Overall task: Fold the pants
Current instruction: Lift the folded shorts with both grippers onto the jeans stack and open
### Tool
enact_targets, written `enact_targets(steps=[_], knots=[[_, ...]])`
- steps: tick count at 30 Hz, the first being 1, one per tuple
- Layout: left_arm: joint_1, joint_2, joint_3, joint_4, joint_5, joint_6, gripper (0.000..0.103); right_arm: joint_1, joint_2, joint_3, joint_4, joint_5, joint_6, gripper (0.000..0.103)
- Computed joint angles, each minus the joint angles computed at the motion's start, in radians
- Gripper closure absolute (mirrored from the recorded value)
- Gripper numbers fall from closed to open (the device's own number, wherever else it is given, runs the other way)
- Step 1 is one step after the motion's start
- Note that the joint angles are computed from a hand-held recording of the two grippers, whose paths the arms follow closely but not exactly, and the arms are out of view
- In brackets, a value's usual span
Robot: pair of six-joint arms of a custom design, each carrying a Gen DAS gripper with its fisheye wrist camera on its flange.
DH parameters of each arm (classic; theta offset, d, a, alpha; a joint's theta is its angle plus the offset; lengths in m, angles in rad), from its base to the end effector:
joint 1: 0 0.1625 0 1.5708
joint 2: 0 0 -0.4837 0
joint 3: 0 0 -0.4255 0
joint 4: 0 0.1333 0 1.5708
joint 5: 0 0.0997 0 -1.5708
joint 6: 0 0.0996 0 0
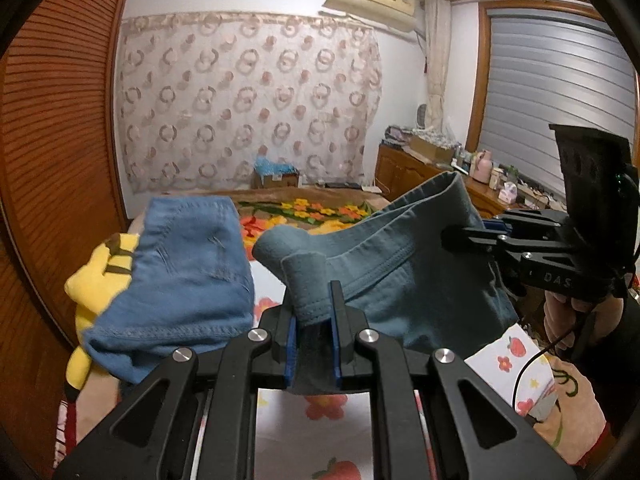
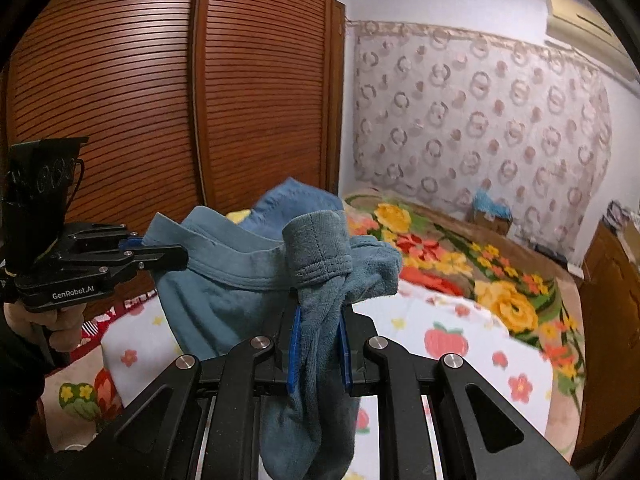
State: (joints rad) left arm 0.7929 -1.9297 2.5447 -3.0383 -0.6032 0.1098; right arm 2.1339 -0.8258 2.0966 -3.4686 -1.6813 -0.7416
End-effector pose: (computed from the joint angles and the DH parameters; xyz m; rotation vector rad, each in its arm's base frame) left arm -0.0472 -0.3547 0.4078 0.4623 2.1731 -1.2994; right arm 0.4197 -0.4357 0.0899 1.6843 -2.2888 0.9034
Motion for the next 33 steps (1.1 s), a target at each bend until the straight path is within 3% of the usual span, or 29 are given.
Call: enact_targets(steps=[9,18,26,33], knots=[[-0.095,-0.096,-0.032,0.077,0.132,0.011,0.089,0.021,0.001,-0.095,0.106,0.058,-0.07,0.087],[-0.103,-0.127,-0.03,0.081,0.217,0.007,0.089,-0.009,0.037,-0.195,0.237,0.111,-0.134,0.087],[0.044,-0.051,-0.047,-0.078,0.17,0.076,0.089,-0.021,0.105,-0.327,0.377,0.095,-0.189,0.087],[0.238,0.066,-0.123,-0.208,0.026,0.148,0.089,-0.028,0.152,-0.429,0.461,0.082,-0.208,0.087]])
